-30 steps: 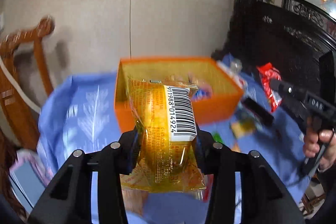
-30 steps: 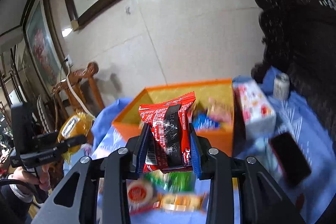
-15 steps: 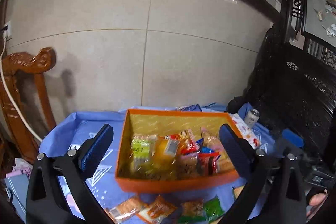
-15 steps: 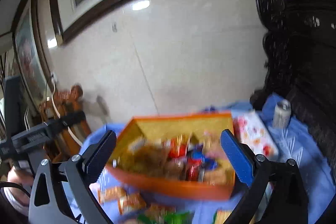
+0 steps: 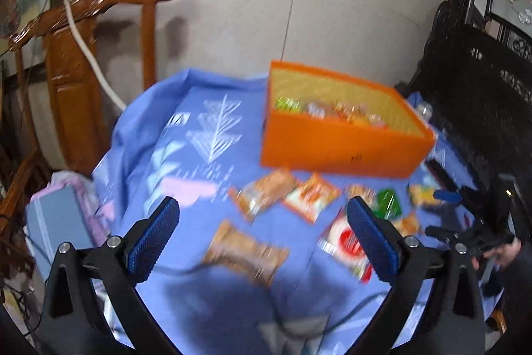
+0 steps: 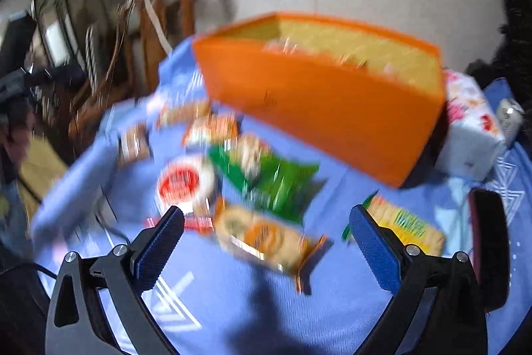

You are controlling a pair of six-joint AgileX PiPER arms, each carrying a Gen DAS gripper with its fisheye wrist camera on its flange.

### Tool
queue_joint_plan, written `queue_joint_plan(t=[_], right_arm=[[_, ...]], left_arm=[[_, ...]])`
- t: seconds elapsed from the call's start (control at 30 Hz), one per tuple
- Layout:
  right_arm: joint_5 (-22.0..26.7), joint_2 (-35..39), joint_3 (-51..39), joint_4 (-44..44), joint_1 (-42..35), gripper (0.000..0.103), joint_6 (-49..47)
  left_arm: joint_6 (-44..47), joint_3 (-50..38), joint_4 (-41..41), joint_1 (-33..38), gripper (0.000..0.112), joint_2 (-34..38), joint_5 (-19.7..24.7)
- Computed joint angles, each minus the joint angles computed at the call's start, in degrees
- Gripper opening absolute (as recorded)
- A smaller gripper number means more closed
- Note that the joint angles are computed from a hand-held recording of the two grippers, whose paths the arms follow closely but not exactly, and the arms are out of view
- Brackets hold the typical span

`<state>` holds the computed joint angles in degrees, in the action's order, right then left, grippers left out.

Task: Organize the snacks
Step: 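Grasp the cream cake pack with the right tool while the left tool grasps the round rice cracker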

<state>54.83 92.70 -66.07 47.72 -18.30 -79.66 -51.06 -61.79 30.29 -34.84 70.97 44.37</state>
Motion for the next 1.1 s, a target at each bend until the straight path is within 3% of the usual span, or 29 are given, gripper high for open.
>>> queue_joint_plan(t=[0.27,0.47,0.53,0.63,0.93,1.1], right_arm=[[-6.3,4.9,0.8,-5.5,6.0,0.097,-3.5],[-5.0,6.4,-0.8,-7.4,6.1,0.073,-5.0],[-4.7,5.6,0.0,-7.6,6.3,0.055,-5.5],[-5.5,3.2,2.3,-8.1,6.3,0.041,-6.1],[-9.2,-9.4,16.2,-7.9,1.1,0.037,-0.3],[-5.5,-14.3,22.2,-4.1,-5.3,0.037,2.3]], left_arm=[[-4.4,7.9,1.4,-2.1,0.099,-5.7,4.8],[-6.1,8.3,4.1,-4.5,0.099,-6.8,8.1],[-6.4,8.8,3.3,-4.4,0.099,-6.9,7.5],[-6.7,9.0,2.6,-4.6,0.099,-5.8,6.2],[-5.8,6.9,3.5,-7.4,0.099,3.4,-0.1],[-2.0,0.6,6.4,-10.8,0.099,13.4,-3.5]])
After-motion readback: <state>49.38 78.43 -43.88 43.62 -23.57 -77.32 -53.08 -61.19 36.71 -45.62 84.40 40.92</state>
